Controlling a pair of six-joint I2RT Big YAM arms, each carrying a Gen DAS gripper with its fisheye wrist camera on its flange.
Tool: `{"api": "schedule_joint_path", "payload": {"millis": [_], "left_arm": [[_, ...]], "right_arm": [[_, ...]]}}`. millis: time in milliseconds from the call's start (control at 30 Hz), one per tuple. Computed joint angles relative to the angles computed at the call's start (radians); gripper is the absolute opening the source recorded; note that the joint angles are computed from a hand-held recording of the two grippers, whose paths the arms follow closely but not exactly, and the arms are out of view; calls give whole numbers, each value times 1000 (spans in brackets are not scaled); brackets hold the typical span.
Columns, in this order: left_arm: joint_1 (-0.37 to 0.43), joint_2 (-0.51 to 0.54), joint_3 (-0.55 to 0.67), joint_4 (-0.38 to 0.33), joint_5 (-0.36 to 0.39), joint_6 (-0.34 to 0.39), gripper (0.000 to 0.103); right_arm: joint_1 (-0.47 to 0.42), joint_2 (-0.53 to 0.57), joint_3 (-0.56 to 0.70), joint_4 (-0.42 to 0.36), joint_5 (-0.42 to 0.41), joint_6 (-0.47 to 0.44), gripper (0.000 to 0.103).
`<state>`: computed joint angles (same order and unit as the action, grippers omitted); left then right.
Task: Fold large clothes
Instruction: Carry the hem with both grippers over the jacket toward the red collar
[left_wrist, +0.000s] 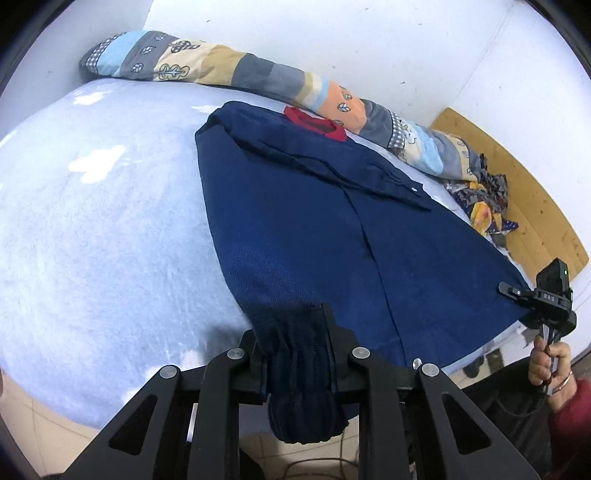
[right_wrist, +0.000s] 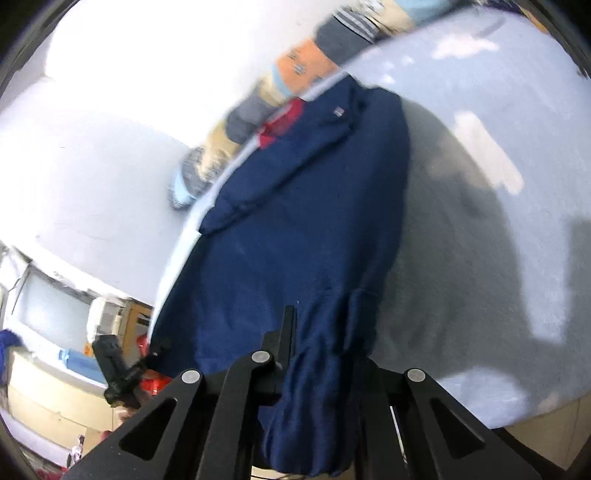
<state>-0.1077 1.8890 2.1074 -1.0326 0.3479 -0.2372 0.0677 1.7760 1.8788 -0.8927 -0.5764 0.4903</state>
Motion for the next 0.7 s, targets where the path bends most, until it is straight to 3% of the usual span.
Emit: {"api": "schedule_joint_path", "payload": {"millis": [100, 267, 500, 700], "left_arm": [[11, -17, -12, 20, 26, -8, 19], [44, -124, -118, 41, 84, -15, 19], [98, -319, -303, 151, 150, -67, 20], [104, -429, -376, 200, 156, -42, 21]], "right_arm": [[-7, -41, -64, 108, -62, 51, 6], [-8, -85, -105, 154, -115, 66, 6], [-33, -138, -102, 109, -174, 46, 6], [-50, -199, -73, 60, -198, 15, 6]]}}
